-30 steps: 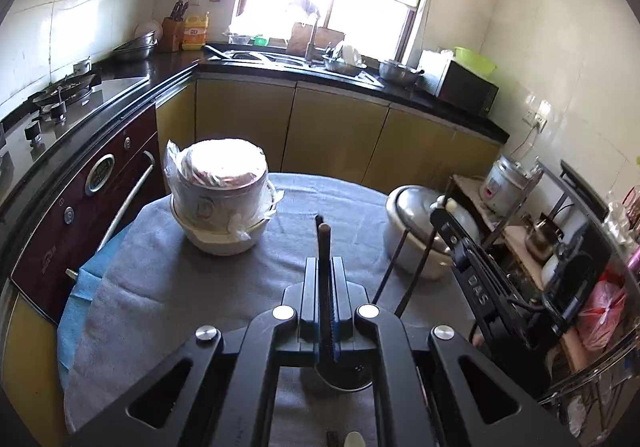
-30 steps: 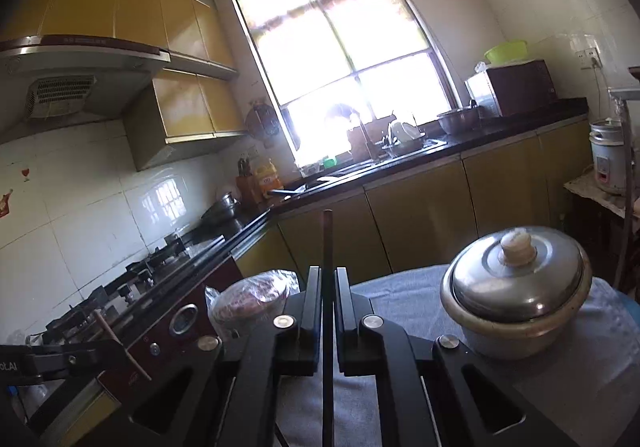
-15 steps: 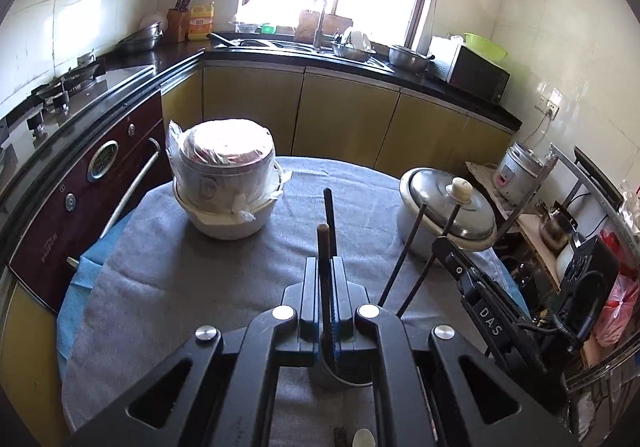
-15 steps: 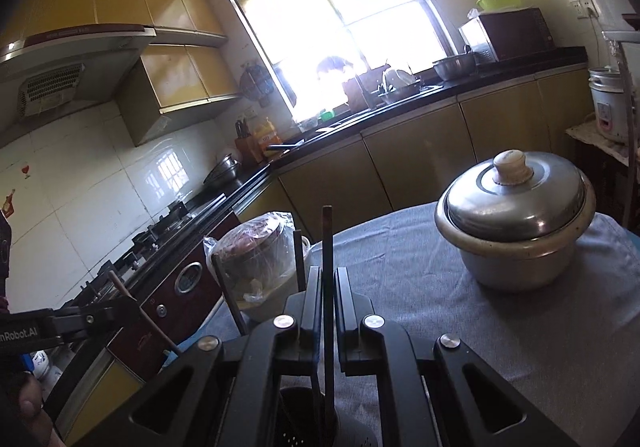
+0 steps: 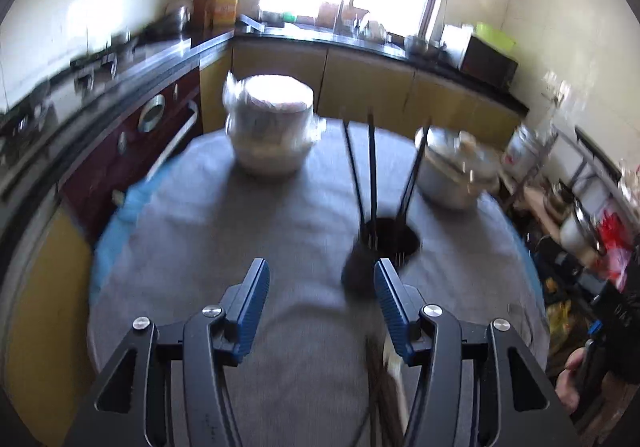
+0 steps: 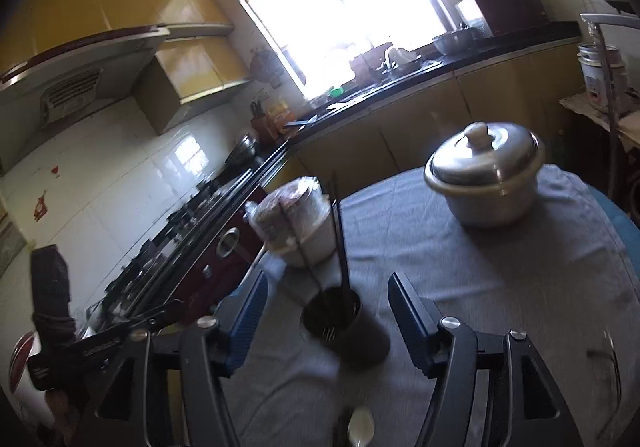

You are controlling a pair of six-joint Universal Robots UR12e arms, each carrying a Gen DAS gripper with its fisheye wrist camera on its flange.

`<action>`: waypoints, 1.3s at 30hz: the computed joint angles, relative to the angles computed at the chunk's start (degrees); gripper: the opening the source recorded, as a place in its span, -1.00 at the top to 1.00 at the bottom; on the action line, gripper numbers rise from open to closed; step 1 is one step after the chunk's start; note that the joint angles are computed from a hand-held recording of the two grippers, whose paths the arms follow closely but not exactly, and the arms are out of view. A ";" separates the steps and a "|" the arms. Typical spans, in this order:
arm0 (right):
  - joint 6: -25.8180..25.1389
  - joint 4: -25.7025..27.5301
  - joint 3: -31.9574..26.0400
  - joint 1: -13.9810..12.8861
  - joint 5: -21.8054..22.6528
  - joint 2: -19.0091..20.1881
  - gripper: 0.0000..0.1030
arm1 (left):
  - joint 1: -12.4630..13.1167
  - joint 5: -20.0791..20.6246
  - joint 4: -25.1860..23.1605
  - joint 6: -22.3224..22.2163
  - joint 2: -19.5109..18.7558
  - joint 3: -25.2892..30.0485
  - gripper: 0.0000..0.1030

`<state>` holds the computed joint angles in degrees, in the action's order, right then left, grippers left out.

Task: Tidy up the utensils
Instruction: 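Release the chopsticks into the black cup by opening both tools, then grasp a dark chopstick with the left tool while the right tool grasps the white spoon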

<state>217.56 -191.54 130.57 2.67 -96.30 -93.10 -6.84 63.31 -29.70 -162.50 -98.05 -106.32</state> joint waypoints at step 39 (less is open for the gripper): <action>3.50 15.88 2.27 -2.16 17.59 5.86 -0.01 | -4.64 4.80 -15.25 11.43 -3.66 -4.15 0.86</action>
<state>221.05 -175.65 132.83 0.51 -78.71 -87.24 -11.48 68.11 -44.95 -151.07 -101.71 -110.47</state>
